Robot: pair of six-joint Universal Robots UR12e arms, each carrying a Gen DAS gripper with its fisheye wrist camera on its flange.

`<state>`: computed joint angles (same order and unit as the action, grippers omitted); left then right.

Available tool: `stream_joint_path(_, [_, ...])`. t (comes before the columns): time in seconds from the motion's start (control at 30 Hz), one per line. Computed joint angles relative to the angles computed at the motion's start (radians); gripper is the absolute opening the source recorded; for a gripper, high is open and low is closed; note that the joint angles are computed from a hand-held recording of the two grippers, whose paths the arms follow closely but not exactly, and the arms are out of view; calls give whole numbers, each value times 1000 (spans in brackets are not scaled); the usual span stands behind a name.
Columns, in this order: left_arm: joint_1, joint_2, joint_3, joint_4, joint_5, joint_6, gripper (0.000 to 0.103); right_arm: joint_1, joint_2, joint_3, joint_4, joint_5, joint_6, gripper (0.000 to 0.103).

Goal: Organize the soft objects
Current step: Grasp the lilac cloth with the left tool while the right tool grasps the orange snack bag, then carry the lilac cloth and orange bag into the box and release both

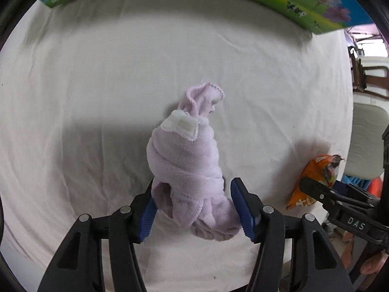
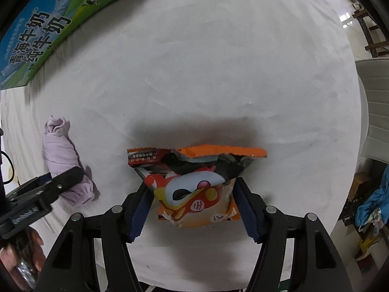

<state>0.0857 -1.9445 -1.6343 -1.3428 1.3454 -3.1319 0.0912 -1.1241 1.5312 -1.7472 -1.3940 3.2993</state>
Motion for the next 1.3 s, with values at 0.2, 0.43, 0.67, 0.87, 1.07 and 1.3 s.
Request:
stream_joint_path(0.2, [-47, -1, -8, 56, 58, -32, 54, 2, -6, 15, -4, 0, 15, 68])
stream_joint_path(0.43, [-76, 20, -39, 127, 136, -52, 32, 25, -26, 35, 8, -58, 28, 52])
stream_joint_path(0.67, [-81, 90, -79, 193, 143, -32, 32, 46, -50, 28, -17, -70, 9, 43])
stream_joint_path(0.87, [-65, 142, -75, 250, 116, -7, 32, 54, -88, 20, -47, -42, -22, 43])
stream_joint_path(1.07, [-44, 169, -35, 264, 71, 11, 32, 58, -123, -10, -70, -3, -55, 43])
stream_joint_path(1.3, [3, 129, 70, 281, 15, 32, 32, 54, -118, -110, -77, 55, -97, 43])
